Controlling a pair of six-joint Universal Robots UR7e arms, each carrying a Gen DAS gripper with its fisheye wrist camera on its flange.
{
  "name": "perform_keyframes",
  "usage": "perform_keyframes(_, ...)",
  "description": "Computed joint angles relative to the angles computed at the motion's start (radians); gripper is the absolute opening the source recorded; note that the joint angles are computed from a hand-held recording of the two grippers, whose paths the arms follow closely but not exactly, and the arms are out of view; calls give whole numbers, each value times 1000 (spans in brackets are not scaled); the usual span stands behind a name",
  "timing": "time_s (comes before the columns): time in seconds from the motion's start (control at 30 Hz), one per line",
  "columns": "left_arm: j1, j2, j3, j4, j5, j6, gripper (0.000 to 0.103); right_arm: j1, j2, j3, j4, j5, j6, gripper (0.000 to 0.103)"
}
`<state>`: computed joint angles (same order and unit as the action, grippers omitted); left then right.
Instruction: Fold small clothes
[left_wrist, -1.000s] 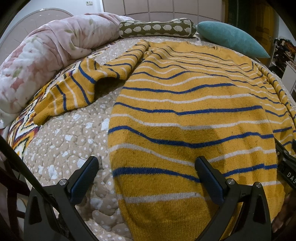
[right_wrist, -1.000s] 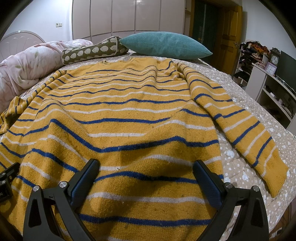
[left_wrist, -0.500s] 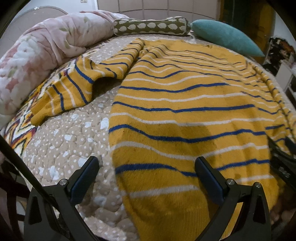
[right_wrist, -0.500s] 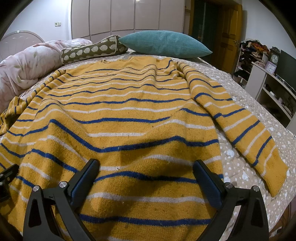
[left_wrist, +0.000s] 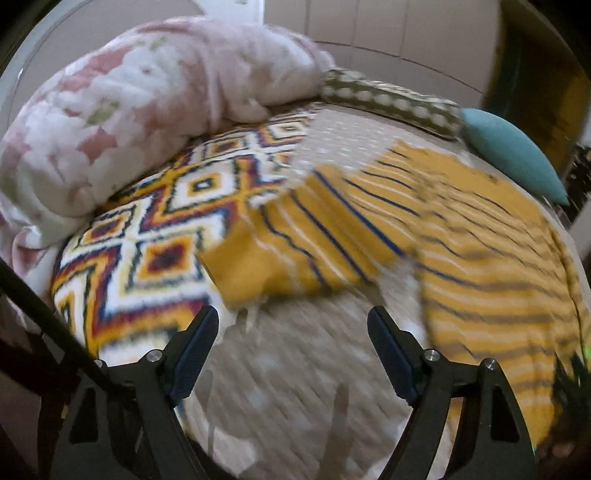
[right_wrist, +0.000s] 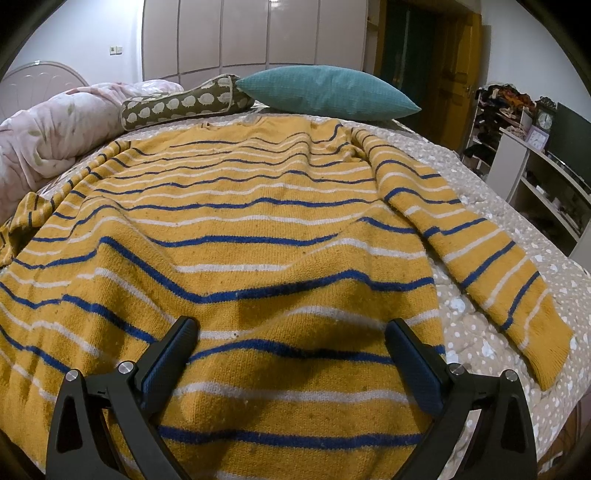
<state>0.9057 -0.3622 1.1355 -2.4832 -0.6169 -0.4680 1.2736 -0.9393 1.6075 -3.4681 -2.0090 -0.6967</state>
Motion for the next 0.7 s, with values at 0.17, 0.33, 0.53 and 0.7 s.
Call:
perform_keyframes(0.17, 89, 54, -153, 59, -37, -60, 82, -1, 4, 0, -16, 7, -9, 102)
perform_keyframes(0.33, 136, 72, -224, 61, -159, -86, 24, -1, 5, 5, -28, 5, -16, 102)
perform_keyframes(0.53, 117, 80, -370, 233, 154, -153, 4, -3, 3, 10, -35, 8, -17, 102)
perform_keyframes(0.7, 93, 121, -532, 232, 236, -63, 4, -4, 5, 6, -39, 12, -20, 102)
